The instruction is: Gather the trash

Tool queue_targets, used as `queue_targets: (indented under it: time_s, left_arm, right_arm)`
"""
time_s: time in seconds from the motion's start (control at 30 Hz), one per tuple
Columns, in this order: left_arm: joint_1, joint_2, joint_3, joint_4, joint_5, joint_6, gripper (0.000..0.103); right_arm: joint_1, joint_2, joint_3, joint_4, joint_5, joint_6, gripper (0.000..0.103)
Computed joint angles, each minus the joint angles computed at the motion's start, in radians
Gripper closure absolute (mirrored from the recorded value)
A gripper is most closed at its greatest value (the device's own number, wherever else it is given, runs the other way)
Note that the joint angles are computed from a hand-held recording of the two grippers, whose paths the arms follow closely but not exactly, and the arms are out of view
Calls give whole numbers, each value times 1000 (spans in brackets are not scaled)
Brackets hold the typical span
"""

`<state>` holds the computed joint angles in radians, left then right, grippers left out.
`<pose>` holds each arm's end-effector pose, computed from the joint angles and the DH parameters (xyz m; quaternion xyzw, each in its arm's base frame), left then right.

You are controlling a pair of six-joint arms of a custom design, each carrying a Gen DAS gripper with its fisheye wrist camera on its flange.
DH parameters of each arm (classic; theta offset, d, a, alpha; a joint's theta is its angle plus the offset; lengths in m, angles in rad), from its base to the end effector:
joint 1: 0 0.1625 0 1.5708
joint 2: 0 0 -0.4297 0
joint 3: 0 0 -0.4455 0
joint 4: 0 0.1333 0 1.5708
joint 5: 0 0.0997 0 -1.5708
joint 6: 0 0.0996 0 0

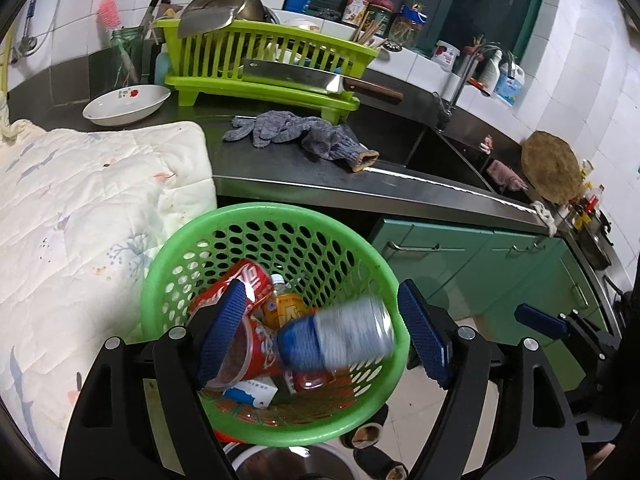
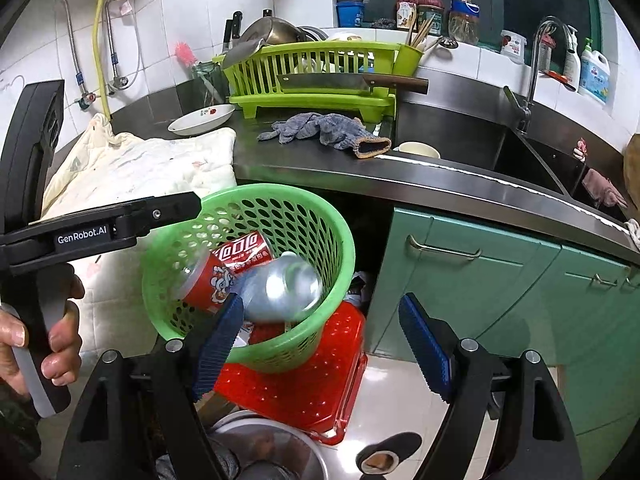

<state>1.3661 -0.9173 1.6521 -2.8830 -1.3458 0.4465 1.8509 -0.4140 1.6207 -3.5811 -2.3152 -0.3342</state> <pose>0.0042 -0.7447 0.1781 0.2744 0.9127 -0.2679 0.1409 0.2496 -0.6295 -0.0600 0.1236 -0.8602 0.3551 0.3444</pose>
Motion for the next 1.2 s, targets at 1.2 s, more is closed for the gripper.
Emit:
queue_targets:
  time_s: [1.2]
  left_arm:
    - [38, -241, 174, -135, 191, 19, 10]
  right_arm:
    - [78, 64, -60, 93, 92, 63, 17]
